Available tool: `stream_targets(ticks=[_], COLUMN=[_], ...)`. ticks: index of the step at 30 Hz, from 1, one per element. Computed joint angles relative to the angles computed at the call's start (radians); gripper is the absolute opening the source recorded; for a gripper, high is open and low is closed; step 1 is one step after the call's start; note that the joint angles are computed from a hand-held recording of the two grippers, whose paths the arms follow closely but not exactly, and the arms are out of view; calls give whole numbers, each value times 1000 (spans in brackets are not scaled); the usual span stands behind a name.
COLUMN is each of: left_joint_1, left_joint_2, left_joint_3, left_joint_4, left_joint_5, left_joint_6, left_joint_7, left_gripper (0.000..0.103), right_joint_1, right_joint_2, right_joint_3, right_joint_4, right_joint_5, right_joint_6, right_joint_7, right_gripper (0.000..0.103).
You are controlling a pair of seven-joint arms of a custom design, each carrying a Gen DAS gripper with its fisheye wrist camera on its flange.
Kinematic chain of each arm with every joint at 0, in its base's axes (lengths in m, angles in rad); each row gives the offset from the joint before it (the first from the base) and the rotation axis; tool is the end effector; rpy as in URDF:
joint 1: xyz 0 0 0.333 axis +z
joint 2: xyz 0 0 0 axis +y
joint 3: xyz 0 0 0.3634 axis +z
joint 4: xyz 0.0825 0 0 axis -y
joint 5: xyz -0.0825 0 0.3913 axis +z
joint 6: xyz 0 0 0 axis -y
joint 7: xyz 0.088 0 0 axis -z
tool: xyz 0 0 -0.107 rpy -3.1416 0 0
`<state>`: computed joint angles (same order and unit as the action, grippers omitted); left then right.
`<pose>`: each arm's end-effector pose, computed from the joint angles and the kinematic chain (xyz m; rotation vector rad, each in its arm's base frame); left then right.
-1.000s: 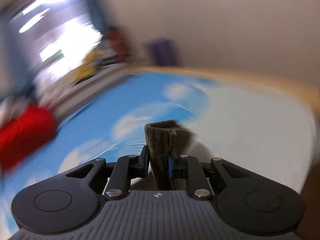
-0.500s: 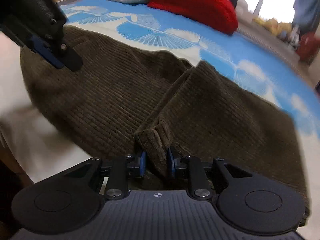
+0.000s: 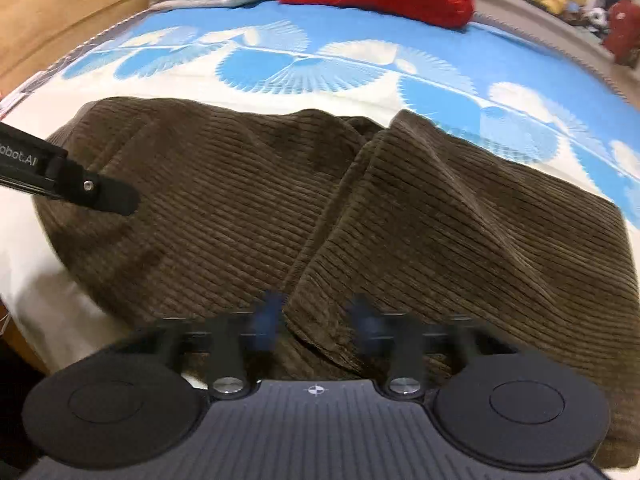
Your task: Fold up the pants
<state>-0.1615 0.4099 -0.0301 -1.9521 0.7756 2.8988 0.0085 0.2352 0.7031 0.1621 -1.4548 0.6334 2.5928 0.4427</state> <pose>0.6526 -0.1672 0.3548 -2.4529 1.1875 -0.7521 0.7462 0.2662 0.3496 -2.3758 0.7152 -0.2027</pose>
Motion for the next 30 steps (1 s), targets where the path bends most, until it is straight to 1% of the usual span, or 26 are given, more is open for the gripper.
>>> stream_targets(ticks=[1, 2, 3, 4, 5, 7, 8, 9, 10, 11, 12, 14, 15, 17, 18, 19, 20, 21, 22, 23, 24, 25, 26, 28, 29, 30], left_joint_1=[-4, -5, -5, -4, -2, 1, 3, 6, 5, 3, -1, -8, -8, -4, -5, -8, -11, -13, -15, -16, -15, -14, -13, -10, -7, -3], left_joint_2=[-3, -6, -6, -5, -3, 0, 0, 1, 0, 0, -2, -5, -6, -7, -7, -8, -10, -12, -14, -15, -15, -14, -11, -1, 5, 11], left_joint_3=[5, 8, 8, 7, 4, -4, -9, -14, -16, -16, -13, -9, -10, -13, -11, -7, -1, 2, 5, 6, 5, 3, 1, -6, -11, -16], left_joint_4=[-3, -7, -6, -4, -1, 4, 3, 2, 1, -1, -2, -2, -4, -7, -8, -8, -9, -10, -11, -12, -11, -9, -5, 6, 11, 16], left_joint_5=[6, 10, 11, 10, 6, -7, -14, -20, -23, -21, -14, -3, -4, -10, -8, -3, 5, 13, 21, 27, 31, 35, 36, 33, 26, 17], left_joint_6=[3, 7, 8, 3, -3, -21, -26, -29, -30, -30, -32, -43, -49, -54, -56, -57, -55, -54, -52, -49, -47, -43, -43, -47, -44, -39], left_joint_7=[-7, -14, -16, -16, -13, -7, -2, 3, 7, 9, 10, 10, 11, 10, 4, -5, -18, -28, -38, -46, -50, -51, -49, -38, -31, -22], left_gripper=[32, 32, 32, 32, 32, 32, 32, 32, 32, 32, 32, 32, 32, 32, 32, 32, 32, 32, 32, 32, 32, 32, 32, 32, 32, 32], right_joint_1=[-31, -58, -87, -99, -94, -44, -30, -27, -31, -36, -34, -11, 3, 14, 13, 9, 9, 1, -2, -18, -49, -77, -92, -69, -54, -49], right_joint_2=[-26, -48, -71, -83, -97, -103, -101, -99, -100, -102, -103, -101, -101, -96, -90, -90, -84, -80, -82, -91, -104, -120, -137, -153, -157, -159], right_joint_3=[37, 64, 90, 97, 89, 39, 27, 29, 43, 58, 59, 45, 34, 21, 23, 23, 14, 13, 12, 28, 57, 79, 85, 47, 27, 20], right_joint_4=[-29, -50, -70, -84, -111, -154, -167, -184, -200, -211, -216, -219, -227, -212, -195, -185, -157, -124, -106, -99, -94, -97, -113, -147, -168, -182], right_joint_5=[44, 85, 127, 147, 146, 80, 67, 77, 102, 132, 140, 121, 97, 50, 38, 29, 13, 16, 28, 63, 118, 171, 204, 148, 117, 123], right_joint_6=[33, 42, 28, 12, 11, 36, 51, 85, 126, 158, 165, 163, 171, 136, 121, 108, 72, 32, 35, 51, 45, 23, -5, -65, -72, -50], right_joint_7=[-56, -101, -150, -193, -238, -284, -290, -308, -329, -343, -341, -323, -326, -327, -336, -345, -333, -312, -292, -294, -306, -313, -318, -336, -348, -351], right_gripper=[13, 13, 13, 13, 14, 19, 24, 37, 45, 58, 65, 65, 62, 60, 51, 39, 27, 0, 0, 1, 1, 1, 1, 1, 2, 2])
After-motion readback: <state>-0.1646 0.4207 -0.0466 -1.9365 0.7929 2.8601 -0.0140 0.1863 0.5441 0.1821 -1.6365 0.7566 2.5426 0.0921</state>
